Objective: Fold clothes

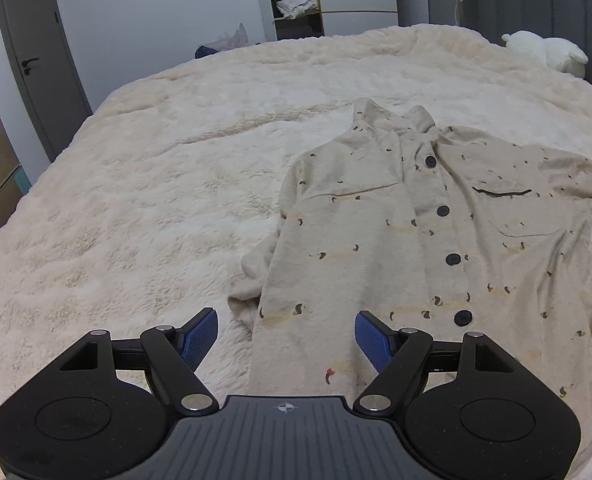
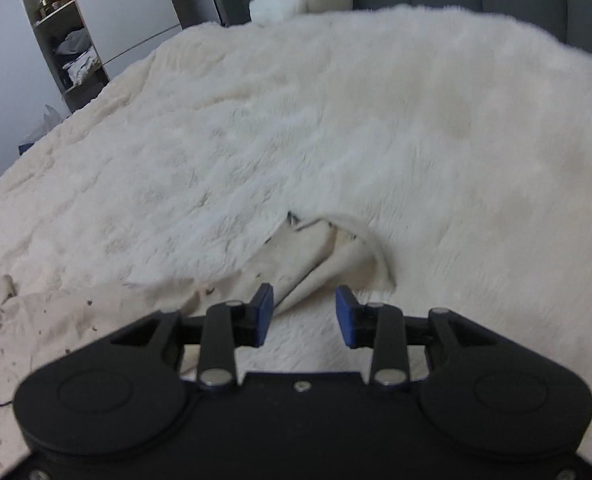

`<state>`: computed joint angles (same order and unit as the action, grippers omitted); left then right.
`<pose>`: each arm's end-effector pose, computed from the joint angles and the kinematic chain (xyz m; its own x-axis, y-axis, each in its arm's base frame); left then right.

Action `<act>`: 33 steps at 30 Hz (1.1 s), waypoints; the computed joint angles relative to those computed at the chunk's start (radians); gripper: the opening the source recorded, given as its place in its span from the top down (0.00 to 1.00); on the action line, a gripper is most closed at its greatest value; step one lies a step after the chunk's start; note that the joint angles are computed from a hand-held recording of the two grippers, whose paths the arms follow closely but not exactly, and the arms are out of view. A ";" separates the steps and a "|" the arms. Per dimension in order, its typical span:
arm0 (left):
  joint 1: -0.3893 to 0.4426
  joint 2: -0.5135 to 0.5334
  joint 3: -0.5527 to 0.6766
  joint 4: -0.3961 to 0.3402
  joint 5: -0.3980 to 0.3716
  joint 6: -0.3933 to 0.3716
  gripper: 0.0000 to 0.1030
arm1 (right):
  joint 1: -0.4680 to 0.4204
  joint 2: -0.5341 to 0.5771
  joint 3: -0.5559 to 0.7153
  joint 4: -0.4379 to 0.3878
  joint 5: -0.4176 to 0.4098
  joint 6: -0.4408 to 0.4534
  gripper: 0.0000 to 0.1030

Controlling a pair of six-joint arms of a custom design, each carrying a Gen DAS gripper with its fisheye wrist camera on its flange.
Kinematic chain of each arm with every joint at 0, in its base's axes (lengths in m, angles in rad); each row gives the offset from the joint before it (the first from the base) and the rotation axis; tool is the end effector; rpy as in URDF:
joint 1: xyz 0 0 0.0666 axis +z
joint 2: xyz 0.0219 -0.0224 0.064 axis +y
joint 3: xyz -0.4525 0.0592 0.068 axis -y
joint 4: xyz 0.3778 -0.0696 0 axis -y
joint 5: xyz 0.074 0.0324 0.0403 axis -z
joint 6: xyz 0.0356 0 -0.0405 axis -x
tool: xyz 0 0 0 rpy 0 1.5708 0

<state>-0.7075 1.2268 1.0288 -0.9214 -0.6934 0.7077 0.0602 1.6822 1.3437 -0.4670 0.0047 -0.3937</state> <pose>0.2788 -0.2090 0.4139 -0.7068 -0.0534 -0.7054 -0.2258 0.9620 0.1534 0.5709 0.0338 0.3681 -0.6866 0.3429 -0.6411 0.2236 0.9386 0.2626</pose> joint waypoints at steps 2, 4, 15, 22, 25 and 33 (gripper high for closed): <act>-0.003 0.008 0.004 0.010 0.003 0.006 0.31 | 0.011 0.027 0.040 -0.020 -0.002 -0.010 0.65; -0.003 0.017 0.008 0.020 0.009 0.010 0.31 | 0.026 0.059 0.101 -0.065 0.013 -0.031 0.62; -0.006 0.067 0.040 0.013 0.024 -0.029 0.31 | 0.079 0.343 0.514 -0.463 0.097 -0.142 0.68; -0.009 0.071 0.033 0.022 0.037 -0.028 0.31 | 0.022 0.155 0.292 -0.086 -0.025 -0.244 1.00; -0.009 0.076 0.034 0.032 0.043 -0.033 0.31 | -0.018 0.025 0.137 0.181 -0.129 -0.287 1.00; -0.007 0.092 0.042 0.075 0.063 -0.040 0.31 | -0.087 -0.101 -0.139 0.261 -0.117 -0.198 0.96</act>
